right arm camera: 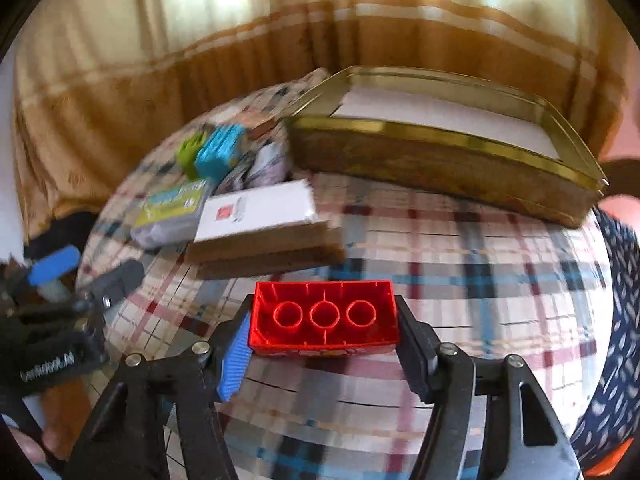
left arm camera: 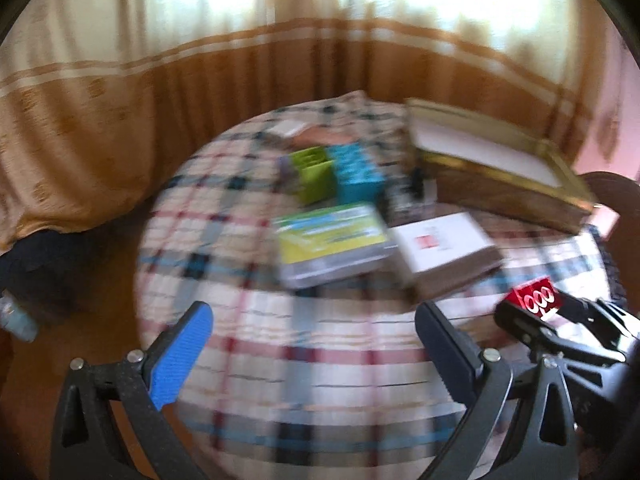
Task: Organize rigid objects
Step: 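Grasp the red toy brick with the right gripper and lift it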
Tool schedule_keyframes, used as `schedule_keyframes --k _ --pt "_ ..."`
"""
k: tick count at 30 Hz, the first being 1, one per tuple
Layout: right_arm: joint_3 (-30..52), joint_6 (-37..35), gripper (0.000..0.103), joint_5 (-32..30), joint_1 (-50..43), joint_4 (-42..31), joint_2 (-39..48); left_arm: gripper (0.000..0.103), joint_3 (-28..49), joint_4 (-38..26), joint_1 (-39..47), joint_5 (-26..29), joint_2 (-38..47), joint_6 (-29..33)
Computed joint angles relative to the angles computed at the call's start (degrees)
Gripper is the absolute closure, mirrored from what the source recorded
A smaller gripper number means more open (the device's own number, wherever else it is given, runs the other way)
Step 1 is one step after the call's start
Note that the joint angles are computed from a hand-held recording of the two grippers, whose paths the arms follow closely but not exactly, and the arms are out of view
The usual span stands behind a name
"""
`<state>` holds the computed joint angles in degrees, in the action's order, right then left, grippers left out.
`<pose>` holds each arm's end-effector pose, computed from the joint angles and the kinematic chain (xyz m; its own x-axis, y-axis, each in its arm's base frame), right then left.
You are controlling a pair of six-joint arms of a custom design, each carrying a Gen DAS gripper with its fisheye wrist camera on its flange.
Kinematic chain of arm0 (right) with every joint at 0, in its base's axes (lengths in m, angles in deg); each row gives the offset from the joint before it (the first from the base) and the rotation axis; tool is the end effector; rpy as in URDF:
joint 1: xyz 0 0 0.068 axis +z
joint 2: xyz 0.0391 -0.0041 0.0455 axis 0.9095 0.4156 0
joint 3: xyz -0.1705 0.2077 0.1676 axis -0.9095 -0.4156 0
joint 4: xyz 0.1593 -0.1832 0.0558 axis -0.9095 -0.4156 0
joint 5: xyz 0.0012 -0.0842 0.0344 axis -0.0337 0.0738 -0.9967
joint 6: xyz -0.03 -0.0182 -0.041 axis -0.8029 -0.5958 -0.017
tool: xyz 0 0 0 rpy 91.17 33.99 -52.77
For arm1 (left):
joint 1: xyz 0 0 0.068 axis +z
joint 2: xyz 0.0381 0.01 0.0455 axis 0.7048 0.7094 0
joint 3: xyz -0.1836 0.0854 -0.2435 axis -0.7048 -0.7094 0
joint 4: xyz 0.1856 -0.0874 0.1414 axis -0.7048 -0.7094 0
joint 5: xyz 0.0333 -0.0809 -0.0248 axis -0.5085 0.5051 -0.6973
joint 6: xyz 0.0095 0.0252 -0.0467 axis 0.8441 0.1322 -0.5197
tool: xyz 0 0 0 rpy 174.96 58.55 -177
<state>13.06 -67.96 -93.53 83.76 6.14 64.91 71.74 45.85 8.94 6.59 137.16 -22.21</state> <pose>0.2993 0.1091 0.1878 -0.6650 -0.3509 -0.6593 -0.5558 0.8221 0.1231 0.2117 -0.1266 0.2115 -0.6443 -0.3364 -0.6868 -0.4447 0.8954 -0.0214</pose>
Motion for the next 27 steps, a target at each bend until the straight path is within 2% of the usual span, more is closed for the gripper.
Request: schedule_keyframes --k 6,14,18,22,25,27 --pt "-2.1 0.8 0.037 -0.4 -5.8 3.5 -2.5 0.001 5.3 4.4 1.0 3.6 5.6 6.7" --pt "-1.3 1.5 0.037 -3.5 -11.3 2.5 -1.6 0.001 6.1 12.5 5.5 16.9 9.4 9.0" --pt "-1.5 1.6 0.037 -4.1 -12.7 3.3 -1.6 0.001 2.9 21.3 3.8 18.2 9.3 11.6" --pt "-1.2 2.2 0.037 -4.5 -13.3 3.2 -1.3 0.001 0.9 26.6 2.3 19.4 8.3 15.0" --pt "-0.7 2.0 0.037 -5.6 -13.7 2.6 -0.8 0.003 0.8 26.5 1.9 19.1 7.6 15.5" --pt "-0.7 1.8 0.037 -5.5 -13.6 2.7 -0.8 0.015 1.2 25.3 2.5 20.7 7.9 15.1"
